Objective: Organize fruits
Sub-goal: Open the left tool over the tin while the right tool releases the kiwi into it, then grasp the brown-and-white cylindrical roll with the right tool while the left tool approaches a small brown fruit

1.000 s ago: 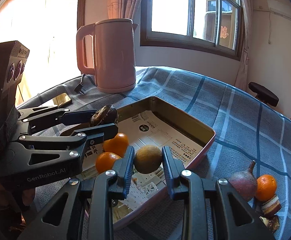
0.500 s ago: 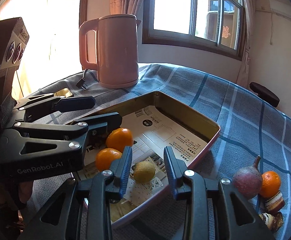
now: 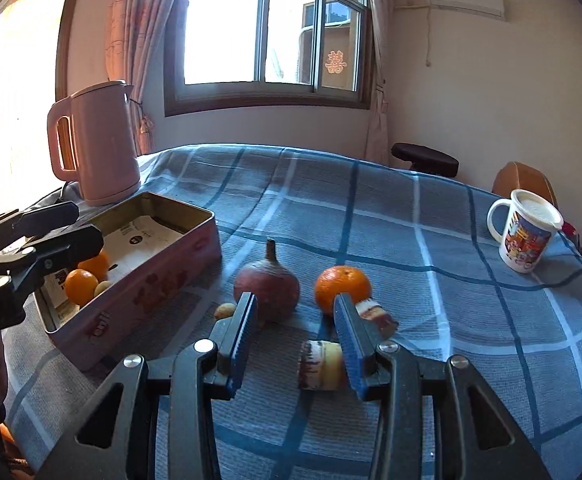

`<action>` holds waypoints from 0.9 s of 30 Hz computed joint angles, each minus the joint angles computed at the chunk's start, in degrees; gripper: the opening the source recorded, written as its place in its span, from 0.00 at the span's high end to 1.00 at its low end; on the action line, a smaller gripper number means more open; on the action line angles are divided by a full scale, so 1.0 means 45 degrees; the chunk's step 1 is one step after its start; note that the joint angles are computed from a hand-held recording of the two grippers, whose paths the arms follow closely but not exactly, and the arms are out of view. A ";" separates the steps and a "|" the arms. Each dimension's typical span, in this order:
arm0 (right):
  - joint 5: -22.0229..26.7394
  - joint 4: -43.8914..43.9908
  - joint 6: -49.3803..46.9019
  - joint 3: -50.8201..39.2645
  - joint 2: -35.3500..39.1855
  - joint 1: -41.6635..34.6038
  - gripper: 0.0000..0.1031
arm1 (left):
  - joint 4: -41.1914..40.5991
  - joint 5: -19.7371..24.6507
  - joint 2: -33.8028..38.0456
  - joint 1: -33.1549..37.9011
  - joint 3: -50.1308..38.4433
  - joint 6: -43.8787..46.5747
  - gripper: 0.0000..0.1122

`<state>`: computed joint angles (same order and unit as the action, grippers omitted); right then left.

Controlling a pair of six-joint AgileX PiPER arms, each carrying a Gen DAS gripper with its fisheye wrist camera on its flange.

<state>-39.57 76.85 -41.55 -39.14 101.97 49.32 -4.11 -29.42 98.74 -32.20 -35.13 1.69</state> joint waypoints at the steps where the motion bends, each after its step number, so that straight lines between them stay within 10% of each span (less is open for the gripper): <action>1: 0.0270 -0.0098 0.0259 0.0192 -0.0137 -0.0248 0.59 | -0.0371 0.0174 0.0192 -0.0331 -0.0245 0.0359 0.39; 11: 0.2556 -0.1901 0.1587 0.0438 -0.0190 -0.1861 0.59 | -0.2933 0.1476 0.1661 -0.1387 -0.2008 0.2741 0.39; 18: 0.1885 -0.4073 0.3489 0.1161 -0.0580 -0.1407 0.64 | -0.2177 0.1586 0.1801 -0.1148 -0.2071 0.1983 0.39; 27: 0.3356 -0.1301 0.0086 -0.0098 0.0111 -0.1942 0.64 | -0.2572 0.1613 0.1890 -0.1370 -0.2222 0.2632 0.39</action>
<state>-24.47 71.00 -41.17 -39.58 102.47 40.58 -15.68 -22.16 107.24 -38.36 -45.13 13.54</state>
